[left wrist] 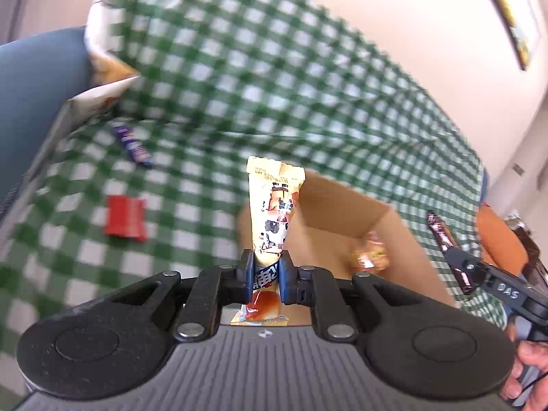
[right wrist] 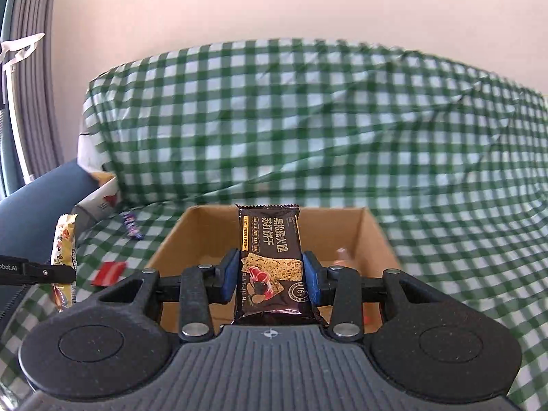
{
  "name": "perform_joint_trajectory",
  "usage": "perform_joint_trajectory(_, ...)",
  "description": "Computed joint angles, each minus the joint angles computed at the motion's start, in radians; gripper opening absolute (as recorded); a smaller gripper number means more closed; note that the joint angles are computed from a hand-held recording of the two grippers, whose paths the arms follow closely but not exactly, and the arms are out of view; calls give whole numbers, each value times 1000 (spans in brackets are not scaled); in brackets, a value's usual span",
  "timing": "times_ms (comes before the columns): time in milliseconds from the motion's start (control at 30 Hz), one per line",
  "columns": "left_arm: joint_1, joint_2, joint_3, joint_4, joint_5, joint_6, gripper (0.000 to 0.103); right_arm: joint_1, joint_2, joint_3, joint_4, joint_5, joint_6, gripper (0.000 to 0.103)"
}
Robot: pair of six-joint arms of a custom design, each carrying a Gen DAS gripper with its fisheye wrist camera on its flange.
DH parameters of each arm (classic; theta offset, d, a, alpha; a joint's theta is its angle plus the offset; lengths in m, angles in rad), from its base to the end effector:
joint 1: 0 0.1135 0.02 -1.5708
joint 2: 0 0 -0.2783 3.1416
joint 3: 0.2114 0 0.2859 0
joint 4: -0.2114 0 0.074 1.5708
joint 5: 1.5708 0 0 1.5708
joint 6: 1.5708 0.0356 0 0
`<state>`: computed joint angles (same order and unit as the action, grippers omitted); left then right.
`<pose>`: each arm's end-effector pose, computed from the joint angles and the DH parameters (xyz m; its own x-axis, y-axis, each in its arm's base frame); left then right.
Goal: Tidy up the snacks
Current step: 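Lift the yellow stick and chocolate biscuit bar and carry both over the box, then open left tool to drop the yellow stick while right tool releases biscuit bar into box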
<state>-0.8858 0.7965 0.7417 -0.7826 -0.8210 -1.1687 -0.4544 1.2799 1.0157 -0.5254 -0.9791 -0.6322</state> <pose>0.1300 -0.1179 0.2841 -0.3844 -0.5207 -0.7623 -0.3473 0.8466 -0.4032 0.2751 -0.1015 0.2984 -0.3491 -0.1963 -0.9163 -0.6031 0.7954 0.0594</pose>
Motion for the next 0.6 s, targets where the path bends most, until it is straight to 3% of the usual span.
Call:
perform_joint_trajectory(167, -37, 152, 39, 215, -17, 138, 15, -48, 46, 13, 30, 14, -29, 41)
perform_joint_trajectory(333, -48, 278, 60, 433, 23, 273, 15, -58, 104, 31, 91, 48, 7, 41)
perform_joint_trajectory(600, -62, 425, 94, 634, 93, 419, 15, -70, 163, 50, 175, 86, 105, 41)
